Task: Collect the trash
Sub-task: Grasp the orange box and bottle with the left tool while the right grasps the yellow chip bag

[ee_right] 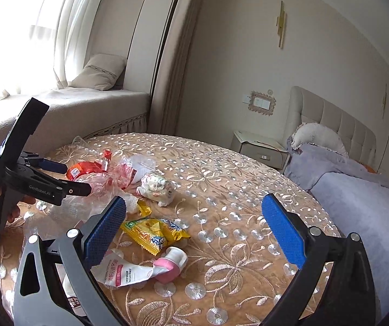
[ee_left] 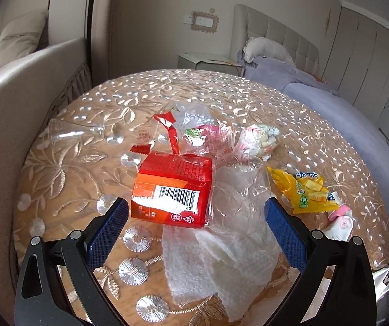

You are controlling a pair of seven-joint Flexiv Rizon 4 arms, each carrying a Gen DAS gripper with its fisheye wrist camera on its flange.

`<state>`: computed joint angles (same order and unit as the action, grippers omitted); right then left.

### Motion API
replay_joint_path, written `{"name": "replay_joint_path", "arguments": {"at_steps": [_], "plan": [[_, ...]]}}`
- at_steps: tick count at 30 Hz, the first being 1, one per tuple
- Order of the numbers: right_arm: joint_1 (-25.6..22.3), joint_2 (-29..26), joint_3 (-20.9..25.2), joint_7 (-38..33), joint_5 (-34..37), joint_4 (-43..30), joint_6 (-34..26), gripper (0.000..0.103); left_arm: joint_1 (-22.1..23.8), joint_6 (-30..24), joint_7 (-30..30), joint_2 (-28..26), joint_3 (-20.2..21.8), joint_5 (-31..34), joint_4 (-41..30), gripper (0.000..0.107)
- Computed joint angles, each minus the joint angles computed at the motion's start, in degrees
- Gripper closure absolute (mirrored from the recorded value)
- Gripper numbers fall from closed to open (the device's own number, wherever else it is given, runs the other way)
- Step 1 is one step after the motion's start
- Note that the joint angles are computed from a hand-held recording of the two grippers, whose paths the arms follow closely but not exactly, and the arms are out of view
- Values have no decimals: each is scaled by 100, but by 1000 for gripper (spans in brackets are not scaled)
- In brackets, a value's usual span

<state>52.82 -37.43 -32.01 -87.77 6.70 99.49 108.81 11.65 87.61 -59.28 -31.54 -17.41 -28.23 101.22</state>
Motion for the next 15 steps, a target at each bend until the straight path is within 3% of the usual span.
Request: {"name": "replay_joint_path", "arguments": {"at_steps": [5,8,11,15], "plan": [[-83,22,56,56,30,12,19,4,-202,-412,-134,-120,288,39,-265,9],[-97,-7,61,81,87,-1,50,4,-193,-204,-85,-138,222,0,-239,9],[-82,-28,35,85,81,3,-6,4,88,-68,48,-115,-185,-164,-143,11],[-87,-6,44,97,36,28,-9,4,-61,43,-3,-80,-22,-69,-123,11]]}}
